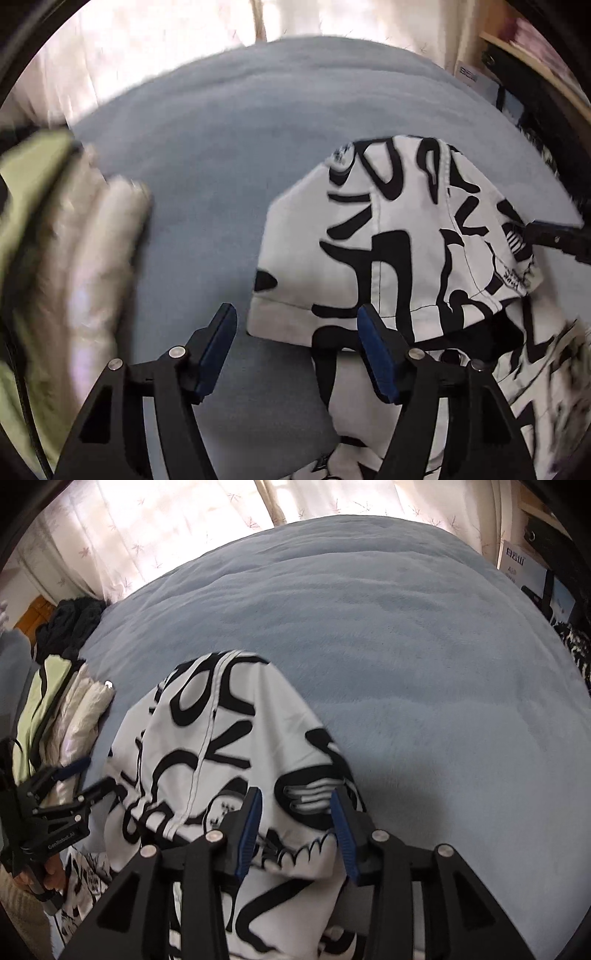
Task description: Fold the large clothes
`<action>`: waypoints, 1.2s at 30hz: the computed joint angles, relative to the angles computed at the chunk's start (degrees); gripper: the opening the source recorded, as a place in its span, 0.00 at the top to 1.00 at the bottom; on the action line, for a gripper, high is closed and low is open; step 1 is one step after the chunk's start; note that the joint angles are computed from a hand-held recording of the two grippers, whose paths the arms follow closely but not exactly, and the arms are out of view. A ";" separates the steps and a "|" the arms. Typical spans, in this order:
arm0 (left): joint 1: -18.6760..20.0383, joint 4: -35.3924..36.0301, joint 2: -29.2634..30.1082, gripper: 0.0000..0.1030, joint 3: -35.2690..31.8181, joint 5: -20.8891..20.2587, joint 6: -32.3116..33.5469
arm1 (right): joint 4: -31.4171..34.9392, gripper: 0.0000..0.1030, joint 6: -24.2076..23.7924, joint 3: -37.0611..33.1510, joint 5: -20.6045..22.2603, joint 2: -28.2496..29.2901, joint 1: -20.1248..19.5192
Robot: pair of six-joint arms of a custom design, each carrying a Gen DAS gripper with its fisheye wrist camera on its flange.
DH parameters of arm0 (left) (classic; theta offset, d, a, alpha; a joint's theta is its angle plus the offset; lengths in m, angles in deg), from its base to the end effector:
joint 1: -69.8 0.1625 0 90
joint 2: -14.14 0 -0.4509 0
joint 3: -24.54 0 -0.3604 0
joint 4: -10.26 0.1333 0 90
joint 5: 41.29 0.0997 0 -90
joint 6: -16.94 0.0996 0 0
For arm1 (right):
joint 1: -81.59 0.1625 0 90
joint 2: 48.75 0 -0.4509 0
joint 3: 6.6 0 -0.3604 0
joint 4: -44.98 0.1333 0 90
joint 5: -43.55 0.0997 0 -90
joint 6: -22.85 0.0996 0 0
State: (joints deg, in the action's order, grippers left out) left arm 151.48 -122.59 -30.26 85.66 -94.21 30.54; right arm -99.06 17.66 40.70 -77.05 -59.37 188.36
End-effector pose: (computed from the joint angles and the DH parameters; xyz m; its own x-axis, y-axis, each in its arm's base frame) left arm 0.0767 -0.8115 0.3469 -0.7741 0.0657 -0.6297 0.3209 0.8981 -0.3008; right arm 0.3252 -0.7928 -0.0218 -0.8395 -0.1852 0.5109 -0.3528 0.9008 -0.2532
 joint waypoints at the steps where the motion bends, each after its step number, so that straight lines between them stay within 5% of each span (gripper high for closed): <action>1: 0.66 2.98 0.46 0.36 -1.70 -1.80 -1.87 | 0.51 0.62 0.43 -0.47 0.75 0.09 -0.29; 6: 2.78 5.61 2.11 0.34 -4.66 -7.00 -4.09 | 3.66 0.62 2.58 -3.39 6.94 1.23 -2.56; 14: 4.86 3.76 2.44 0.26 -5.72 -13.07 -3.85 | -1.49 0.62 -2.33 -0.90 9.44 0.45 -3.54; 21: 5.00 -0.77 2.32 0.20 -3.42 -13.02 -1.64 | -3.87 0.59 -3.36 -1.87 10.82 0.30 -3.91; 30: 5.30 -6.15 1.03 0.16 0.46 -14.03 0.96 | 2.72 0.57 -6.57 -18.32 6.36 8.98 -2.55; 36: 5.06 -11.55 1.38 0.11 3.09 -13.16 3.68 | 13.81 0.50 -4.08 -26.46 9.97 12.07 -4.22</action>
